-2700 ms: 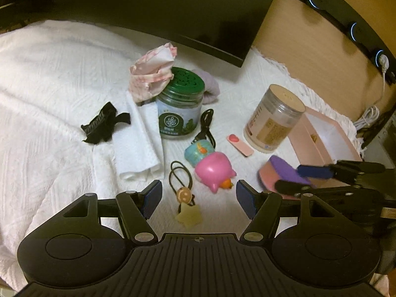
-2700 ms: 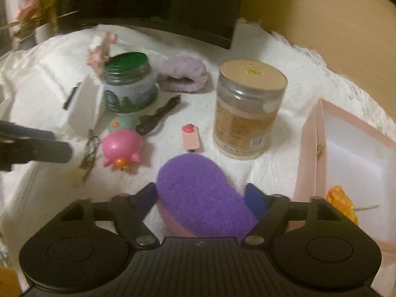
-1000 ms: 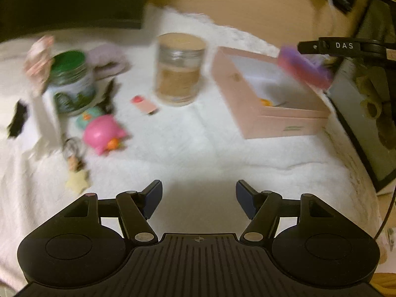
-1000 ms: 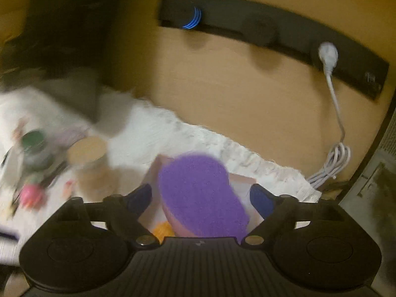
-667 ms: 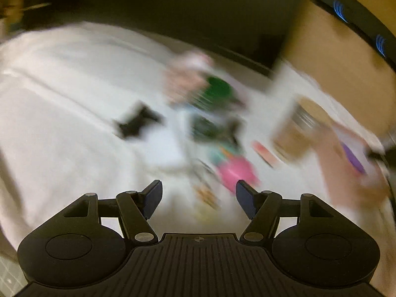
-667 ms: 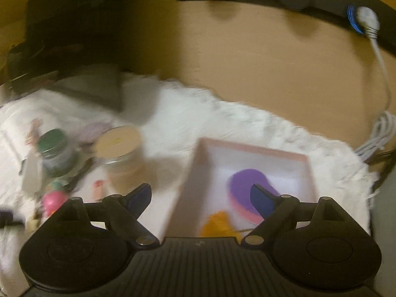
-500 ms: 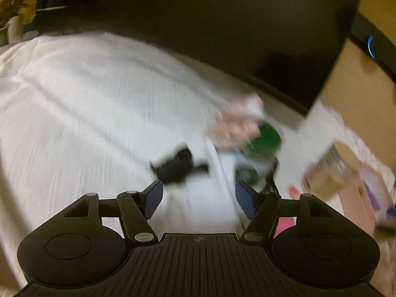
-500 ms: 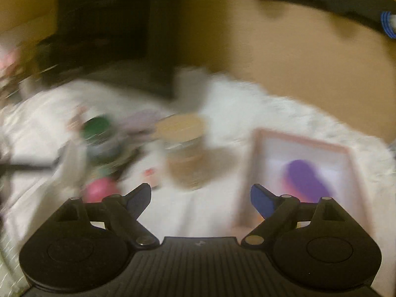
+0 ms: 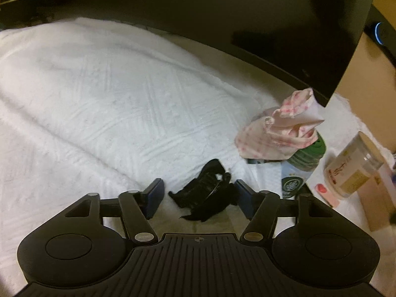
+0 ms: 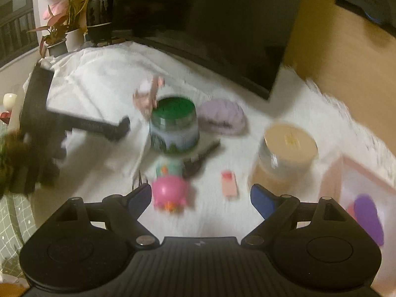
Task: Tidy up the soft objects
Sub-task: 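Grasp the black hair clip with the left tool while the right tool grasps the pink patterned cloth, then carry clip and cloth into the pink box and open both tools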
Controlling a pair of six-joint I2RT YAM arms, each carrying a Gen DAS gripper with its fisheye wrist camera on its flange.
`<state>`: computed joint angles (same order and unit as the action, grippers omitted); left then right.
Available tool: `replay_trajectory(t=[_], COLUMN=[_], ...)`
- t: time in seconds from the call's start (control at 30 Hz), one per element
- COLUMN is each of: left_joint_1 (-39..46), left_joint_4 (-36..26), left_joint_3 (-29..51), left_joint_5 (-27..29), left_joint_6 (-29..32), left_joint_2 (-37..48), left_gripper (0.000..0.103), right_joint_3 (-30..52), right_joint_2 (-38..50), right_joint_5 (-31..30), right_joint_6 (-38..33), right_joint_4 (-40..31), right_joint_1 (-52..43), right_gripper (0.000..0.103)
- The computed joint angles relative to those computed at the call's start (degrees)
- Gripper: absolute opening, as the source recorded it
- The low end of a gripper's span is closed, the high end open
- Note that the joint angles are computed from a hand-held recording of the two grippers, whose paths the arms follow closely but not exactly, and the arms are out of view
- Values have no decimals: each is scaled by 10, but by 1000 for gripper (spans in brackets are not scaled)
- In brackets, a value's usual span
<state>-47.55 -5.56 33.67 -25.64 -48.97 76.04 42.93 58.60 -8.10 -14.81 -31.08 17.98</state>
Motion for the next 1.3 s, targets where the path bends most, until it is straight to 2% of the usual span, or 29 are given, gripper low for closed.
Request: replay_trajectory(t=[0.07, 0.2, 0.3, 0.33, 0.37, 0.4, 0.43, 0.47, 0.57, 0.8, 0.93, 1.1, 1.3], left_joint_1=[0, -35, -70, -85, -95, -105, -117, -129, -148, -198, -216, -223, -225], left_joint_4=[3, -56, -124, -156, -181, -207, -230, -250, -292, -396, -417, -406, -342], left_joint_3=[-4, 12, 33, 47, 60, 70, 75, 78, 92, 146, 185, 251, 379], left_joint_5=[14, -21, -55, -69, -80, -91, -103, -114, -139, -186, -203, -224, -221], left_joint_6=[-7, -45, -82, -97, -109, -123, -138, -153, -181, -236, -236, -193, -71], left_joint_2=[-11, -28, -33, -31, -26, -27, -32, -39, -47, -45, -34, -4, 93], left_gripper=[50, 48, 47, 47, 47, 47, 47, 47, 47, 47, 47, 47, 47], right_joint_3=[46, 142, 193, 203, 210, 218, 220, 223, 233, 236, 246, 266, 278], right_joint_2=[46, 179, 260, 278, 294, 309, 315, 319, 316, 259, 214, 148, 60], right_joint_5=[18, 47, 78, 89, 103, 118, 126, 127, 118, 94, 70, 15, -68], right_joint_6=[8, 7, -7, -14, -21, -30, -35, -37, -38, -28, -21, -19, -62], right_joint_4=[7, 53, 71, 73, 76, 77, 78, 77, 65, 32, 5, -47, -101], right_joint_1=[34, 113, 157, 169, 180, 190, 196, 201, 207, 204, 180, 106, -44], right_gripper=[87, 82, 72, 64, 49, 39, 23, 17, 12, 11, 11, 11, 11])
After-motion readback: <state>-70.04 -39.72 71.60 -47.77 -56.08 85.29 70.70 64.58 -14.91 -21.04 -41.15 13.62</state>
